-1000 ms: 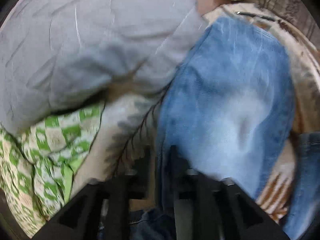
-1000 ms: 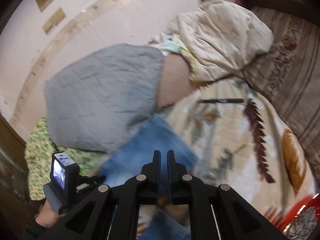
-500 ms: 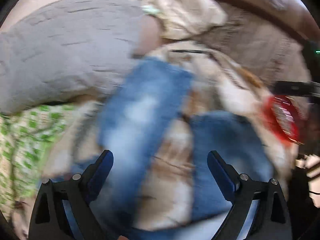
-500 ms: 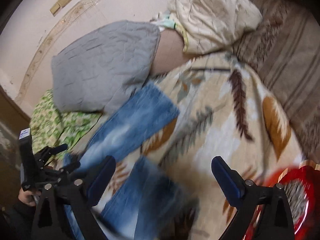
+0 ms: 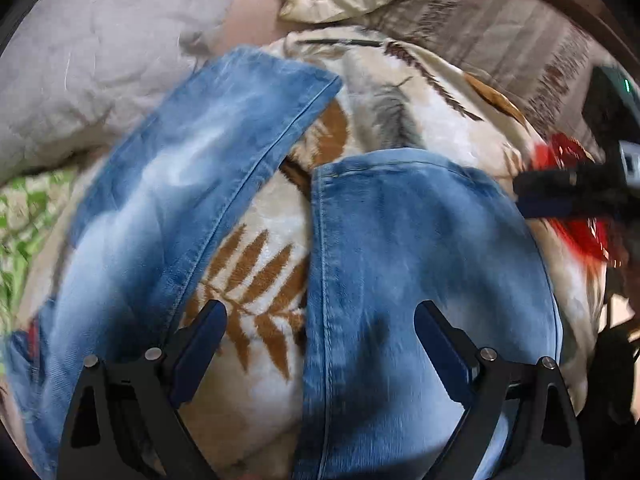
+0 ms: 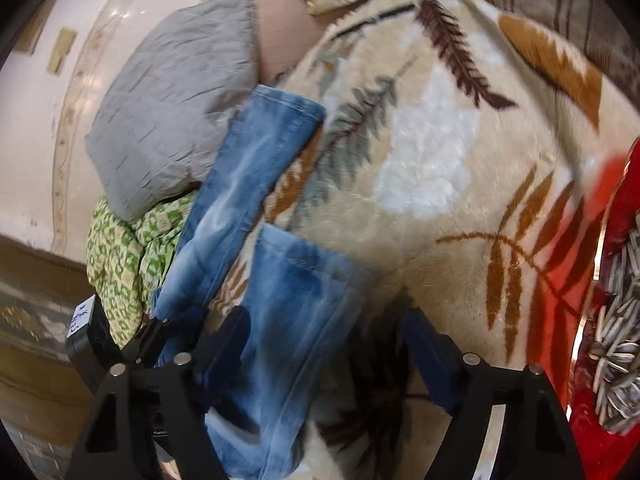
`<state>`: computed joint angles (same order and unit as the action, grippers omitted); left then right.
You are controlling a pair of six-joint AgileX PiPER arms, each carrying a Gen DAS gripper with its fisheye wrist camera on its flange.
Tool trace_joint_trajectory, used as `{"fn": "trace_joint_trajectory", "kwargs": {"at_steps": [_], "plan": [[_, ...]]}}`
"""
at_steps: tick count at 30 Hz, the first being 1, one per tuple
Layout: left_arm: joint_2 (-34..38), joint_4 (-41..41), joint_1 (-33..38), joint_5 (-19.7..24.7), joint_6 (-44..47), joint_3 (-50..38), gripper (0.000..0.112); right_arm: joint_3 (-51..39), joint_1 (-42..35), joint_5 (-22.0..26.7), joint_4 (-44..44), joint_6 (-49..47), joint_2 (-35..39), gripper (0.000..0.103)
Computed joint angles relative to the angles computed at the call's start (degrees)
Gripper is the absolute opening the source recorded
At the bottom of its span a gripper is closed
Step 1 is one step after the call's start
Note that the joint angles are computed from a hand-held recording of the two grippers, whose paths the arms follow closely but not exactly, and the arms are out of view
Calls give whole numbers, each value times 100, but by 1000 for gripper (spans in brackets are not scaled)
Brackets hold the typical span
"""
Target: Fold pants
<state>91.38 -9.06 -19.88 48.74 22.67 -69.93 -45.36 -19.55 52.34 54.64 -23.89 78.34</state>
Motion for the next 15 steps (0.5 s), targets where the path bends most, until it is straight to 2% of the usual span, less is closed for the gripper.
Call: {"fn": "trace_joint_trajectory", "kwargs": {"at_steps": [2,4,5,6,7,8,10,13,15], "plan": [[165,-167,78,174,44,-159,95,-4,30,-39,173,-109,263,76],[146,-479,163,191,371,-117,80,10,58,-69,440,-364,493,67],[157,-557,184,195,520,-104,54,14,89,-102,591,-494,599,58],[187,-472,152,191,490,-109,22,33,110,-138,746,-639,656,52],[249,-323,104,199,386,-124,12,29,151,-217,827,-724,685,39],[292,-235,80,200,314,-125,7,-3,227,-358,745,-667,654,31],[278,-429,146,239,498,-123,4,-26,336,-532,670,-685,535,22],[122,-642,197,339,792,-77,3,29,428,-745,454,-649,166,20],[-37,-607,121,352,832,-32,3,62,340,-660,478,-716,-32,20]]}}
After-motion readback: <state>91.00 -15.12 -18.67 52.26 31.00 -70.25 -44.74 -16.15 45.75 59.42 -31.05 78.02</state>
